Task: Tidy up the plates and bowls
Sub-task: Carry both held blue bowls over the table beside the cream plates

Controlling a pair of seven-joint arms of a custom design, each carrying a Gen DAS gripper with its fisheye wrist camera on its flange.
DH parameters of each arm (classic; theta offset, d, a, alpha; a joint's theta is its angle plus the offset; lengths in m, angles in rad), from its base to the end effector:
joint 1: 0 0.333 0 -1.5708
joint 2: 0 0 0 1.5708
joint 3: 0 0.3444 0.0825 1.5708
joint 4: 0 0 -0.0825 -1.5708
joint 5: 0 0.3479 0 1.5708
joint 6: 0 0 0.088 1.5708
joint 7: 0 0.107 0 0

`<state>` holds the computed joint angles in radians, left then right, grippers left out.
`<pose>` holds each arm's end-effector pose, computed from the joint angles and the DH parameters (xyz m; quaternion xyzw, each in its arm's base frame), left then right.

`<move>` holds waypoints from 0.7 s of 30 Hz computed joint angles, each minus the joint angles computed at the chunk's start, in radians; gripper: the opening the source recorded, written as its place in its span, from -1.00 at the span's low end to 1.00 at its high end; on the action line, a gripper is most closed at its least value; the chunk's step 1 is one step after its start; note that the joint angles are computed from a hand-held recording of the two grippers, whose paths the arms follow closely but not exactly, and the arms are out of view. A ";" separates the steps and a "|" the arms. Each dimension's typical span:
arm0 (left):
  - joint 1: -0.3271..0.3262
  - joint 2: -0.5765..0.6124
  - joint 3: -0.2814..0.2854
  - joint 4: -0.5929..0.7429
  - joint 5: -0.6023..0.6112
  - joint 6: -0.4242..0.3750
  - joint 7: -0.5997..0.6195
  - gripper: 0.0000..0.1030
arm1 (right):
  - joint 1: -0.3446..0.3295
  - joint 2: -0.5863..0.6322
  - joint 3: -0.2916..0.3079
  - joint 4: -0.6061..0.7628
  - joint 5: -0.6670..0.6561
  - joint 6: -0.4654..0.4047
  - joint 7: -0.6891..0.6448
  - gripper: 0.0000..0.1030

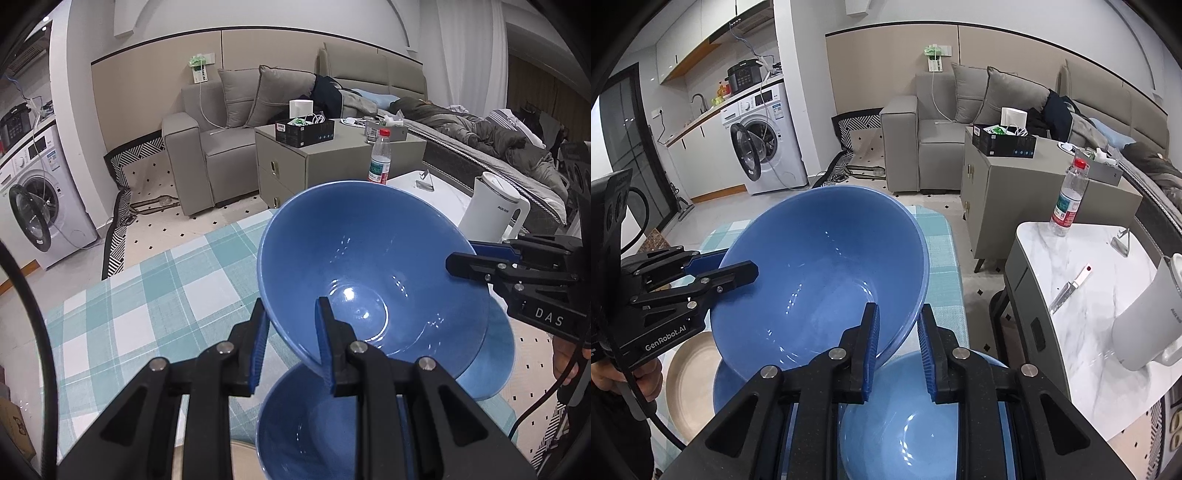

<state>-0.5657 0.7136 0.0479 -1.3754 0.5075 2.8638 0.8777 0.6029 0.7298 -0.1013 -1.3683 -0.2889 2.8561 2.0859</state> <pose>0.6454 -0.4119 0.4173 -0.5499 0.7331 -0.3280 0.2293 0.6544 0.4052 0.4125 -0.7394 0.5540 -0.2106 0.3194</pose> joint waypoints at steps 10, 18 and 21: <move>-0.057 -0.067 0.068 -0.113 0.075 0.061 -0.116 -0.56 | 0.024 -0.042 -0.024 -0.071 -0.030 0.030 0.027 -0.58; -0.088 -0.114 0.109 -0.187 0.165 0.092 -0.224 -0.55 | 0.060 -0.080 -0.055 -0.130 -0.074 0.069 0.066 -0.58; -0.097 -0.129 0.119 -0.208 0.198 0.092 -0.267 -0.54 | 0.063 -0.084 -0.052 -0.142 -0.080 0.077 0.073 -0.58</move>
